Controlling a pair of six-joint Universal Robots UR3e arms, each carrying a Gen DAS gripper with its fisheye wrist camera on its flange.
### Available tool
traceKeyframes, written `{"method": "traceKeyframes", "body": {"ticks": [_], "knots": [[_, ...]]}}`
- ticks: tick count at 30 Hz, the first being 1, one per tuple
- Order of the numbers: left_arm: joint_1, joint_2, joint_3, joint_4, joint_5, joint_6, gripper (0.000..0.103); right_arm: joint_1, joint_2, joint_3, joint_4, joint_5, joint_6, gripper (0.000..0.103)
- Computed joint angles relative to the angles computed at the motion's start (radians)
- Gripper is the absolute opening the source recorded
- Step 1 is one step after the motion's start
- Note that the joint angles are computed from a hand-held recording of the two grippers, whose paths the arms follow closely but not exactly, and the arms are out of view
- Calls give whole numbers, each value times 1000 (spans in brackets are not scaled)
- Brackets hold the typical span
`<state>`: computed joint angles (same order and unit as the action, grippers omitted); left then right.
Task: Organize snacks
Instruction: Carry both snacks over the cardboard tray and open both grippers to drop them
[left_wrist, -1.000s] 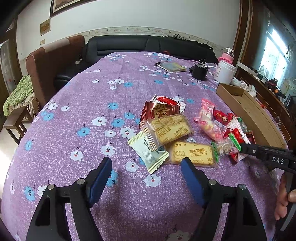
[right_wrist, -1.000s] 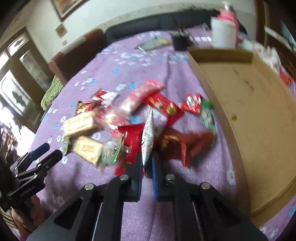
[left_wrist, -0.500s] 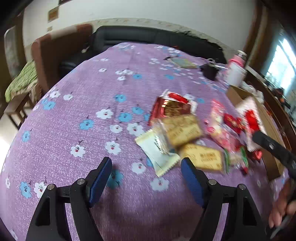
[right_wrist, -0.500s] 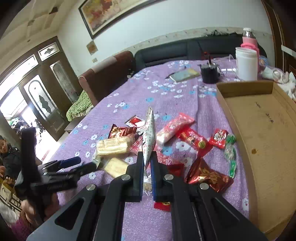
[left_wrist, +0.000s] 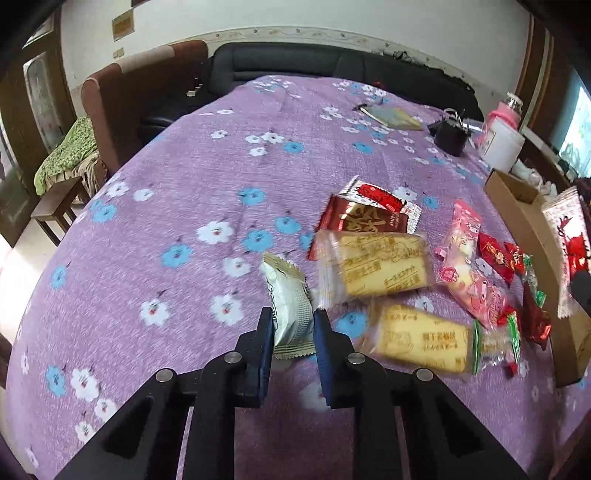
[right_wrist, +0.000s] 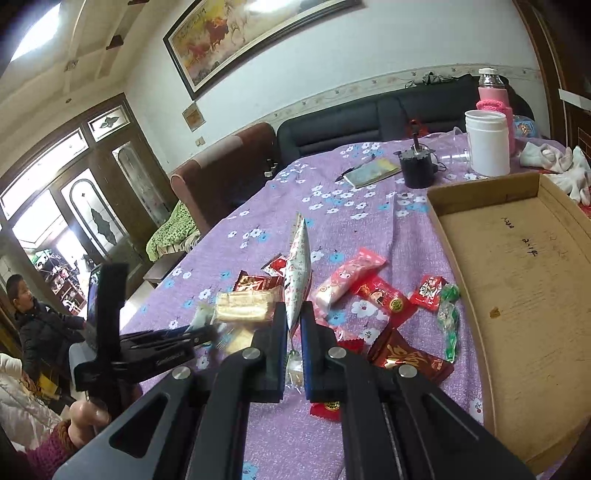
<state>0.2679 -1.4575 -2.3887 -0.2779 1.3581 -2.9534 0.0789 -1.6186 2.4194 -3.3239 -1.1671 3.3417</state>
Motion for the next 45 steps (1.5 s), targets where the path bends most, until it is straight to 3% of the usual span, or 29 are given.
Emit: {"method": "traceKeyframes", "body": {"ticks": [6, 10, 14, 23, 32, 37, 45], "knots": [[94, 204, -92, -96, -90, 74, 22, -40, -51, 22, 7, 34, 6, 6], [54, 286, -92, -119, -84, 60, 22, -101, -92, 47, 28, 80, 14, 6], [-65, 287, -49, -95, -23, 12, 22, -191, -162, 78, 71, 129, 12, 6], [-435, 37, 195, 0, 176, -136, 22, -494, -411, 165, 282, 311, -29, 6], [-693, -241, 485, 4, 300, -214, 22, -748, -605, 186, 603, 454, -145, 6], [-801, -402, 668, -37, 332, -246, 21, -789, -602, 166, 673, 411, -160, 6], [-887, -628, 919, -147, 322, -283, 21, -794, -511, 141, 707, 240, -174, 6]]}}
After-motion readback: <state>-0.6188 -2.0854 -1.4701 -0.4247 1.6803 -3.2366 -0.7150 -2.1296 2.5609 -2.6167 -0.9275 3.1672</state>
